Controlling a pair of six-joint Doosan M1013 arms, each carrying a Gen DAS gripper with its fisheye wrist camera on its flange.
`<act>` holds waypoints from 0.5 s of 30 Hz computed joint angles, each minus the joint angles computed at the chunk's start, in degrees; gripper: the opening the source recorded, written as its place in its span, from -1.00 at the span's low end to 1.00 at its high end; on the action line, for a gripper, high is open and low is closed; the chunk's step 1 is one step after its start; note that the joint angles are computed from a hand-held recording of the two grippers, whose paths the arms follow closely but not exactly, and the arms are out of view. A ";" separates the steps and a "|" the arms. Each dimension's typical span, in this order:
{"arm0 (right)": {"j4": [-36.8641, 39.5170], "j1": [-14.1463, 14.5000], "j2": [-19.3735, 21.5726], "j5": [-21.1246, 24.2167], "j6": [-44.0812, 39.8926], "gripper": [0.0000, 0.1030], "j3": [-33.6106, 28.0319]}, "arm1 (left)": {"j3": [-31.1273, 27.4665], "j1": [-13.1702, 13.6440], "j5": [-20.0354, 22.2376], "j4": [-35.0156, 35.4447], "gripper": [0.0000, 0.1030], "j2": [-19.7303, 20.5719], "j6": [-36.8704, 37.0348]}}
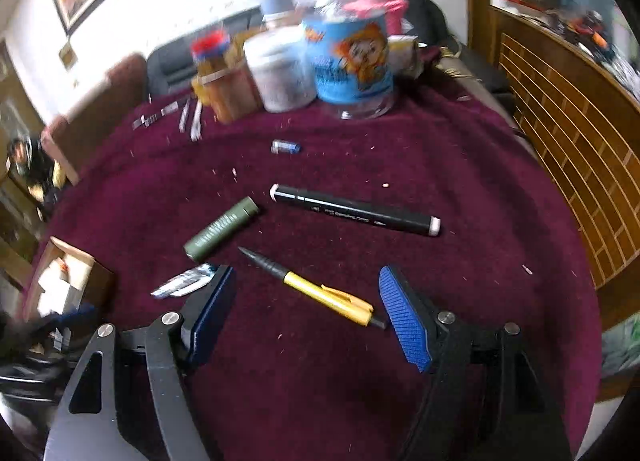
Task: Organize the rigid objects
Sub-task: 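Withdraw both open tools from the box back over the table, then grasp the clear pen with the left tool while the right tool grasps the yellow pen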
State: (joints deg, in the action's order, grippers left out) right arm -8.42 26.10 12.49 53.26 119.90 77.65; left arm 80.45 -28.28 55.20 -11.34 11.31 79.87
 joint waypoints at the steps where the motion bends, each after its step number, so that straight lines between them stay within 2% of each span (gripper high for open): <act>1: 0.65 -0.16 0.38 -0.13 -0.30 0.42 0.18 | 0.11 0.04 0.03 0.81 0.61 0.01 0.16; 3: 2.67 -0.57 1.44 0.05 -1.21 0.42 -0.05 | 0.19 -0.14 0.32 3.14 0.32 -0.06 0.13; 5: 3.34 -0.39 1.79 0.58 -1.60 0.42 0.03 | 0.22 -0.11 0.90 4.33 0.20 -0.10 -0.31; 6: 3.22 -0.15 1.98 0.94 -1.54 0.38 0.06 | -0.49 -0.28 1.90 4.41 0.20 0.30 -0.69; 8: -2.65 1.39 2.48 2.74 0.57 0.03 -0.41 | -1.58 -0.75 2.50 4.89 0.20 0.86 -0.60; 9: -5.22 1.98 2.80 3.77 1.86 -0.28 -0.72 | -2.10 -1.18 2.25 5.16 0.20 1.14 0.02; 10: -6.00 2.18 2.81 4.28 2.61 -0.49 -0.80 | -2.80 -1.79 2.26 5.84 0.20 1.56 0.42; 13: 0.06 0.86 1.47 3.46 2.99 -0.81 0.41 | -5.31 -3.48 3.23 6.70 0.20 3.56 3.51; 15: 3.10 0.31 -0.08 2.22 3.42 -0.85 2.48 | -7.10 -4.86 4.45 9.77 0.20 5.29 5.16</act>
